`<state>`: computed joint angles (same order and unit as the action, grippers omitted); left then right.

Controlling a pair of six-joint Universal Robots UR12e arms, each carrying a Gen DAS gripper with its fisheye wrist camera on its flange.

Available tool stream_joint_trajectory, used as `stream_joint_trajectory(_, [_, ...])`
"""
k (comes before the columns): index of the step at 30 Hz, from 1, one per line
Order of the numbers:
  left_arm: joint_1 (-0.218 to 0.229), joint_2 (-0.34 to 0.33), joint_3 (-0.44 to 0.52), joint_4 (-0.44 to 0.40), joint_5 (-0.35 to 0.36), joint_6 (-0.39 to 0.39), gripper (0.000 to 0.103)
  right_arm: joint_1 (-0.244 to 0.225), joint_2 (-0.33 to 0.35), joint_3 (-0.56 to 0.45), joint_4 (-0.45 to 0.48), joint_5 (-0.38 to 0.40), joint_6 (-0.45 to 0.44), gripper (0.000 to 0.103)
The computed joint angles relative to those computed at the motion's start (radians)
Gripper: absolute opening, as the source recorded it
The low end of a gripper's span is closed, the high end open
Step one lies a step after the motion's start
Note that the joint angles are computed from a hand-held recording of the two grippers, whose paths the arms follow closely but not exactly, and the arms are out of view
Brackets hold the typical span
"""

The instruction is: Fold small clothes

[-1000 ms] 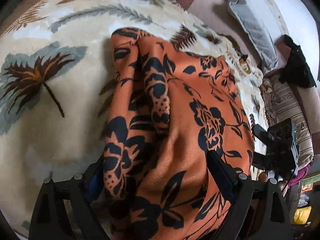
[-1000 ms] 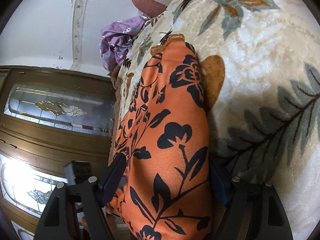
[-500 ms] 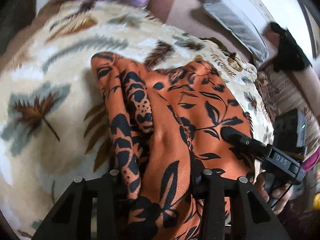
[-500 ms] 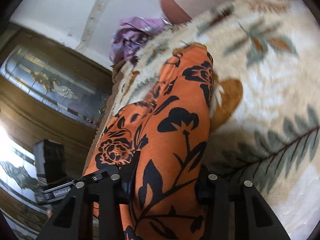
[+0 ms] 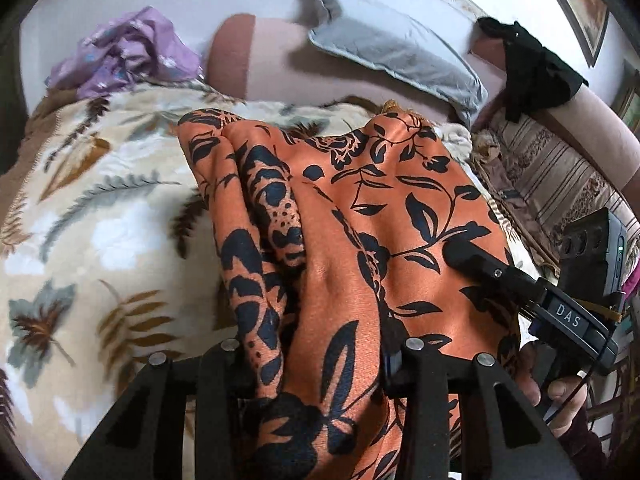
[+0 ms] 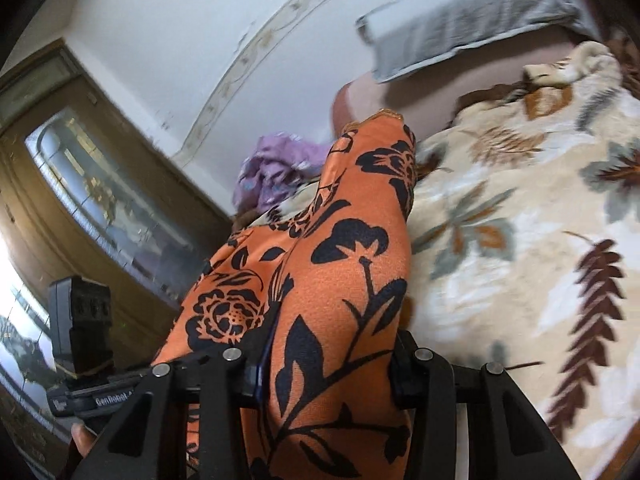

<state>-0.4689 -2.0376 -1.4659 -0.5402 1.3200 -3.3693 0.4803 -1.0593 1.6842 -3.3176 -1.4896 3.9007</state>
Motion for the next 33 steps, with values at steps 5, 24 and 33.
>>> stream_joint_trajectory(5, [-0.024, -0.044, 0.041, -0.060, 0.002, 0.019, 0.042, -0.024, -0.013, 0.046, 0.042, 0.012, 0.016, 0.046])
stream_joint_trajectory(24, [-0.100, 0.017, -0.053, 0.016, 0.357, 0.126, 0.068, 0.013, -0.088, 0.115, 0.078, -0.170, 0.012, 0.055])
stream_joint_trajectory(33, [-0.105, -0.005, -0.025, -0.123, 0.415, 0.076, 0.069, 0.051, -0.074, 0.058, 0.350, -0.136, 0.016, 0.036])
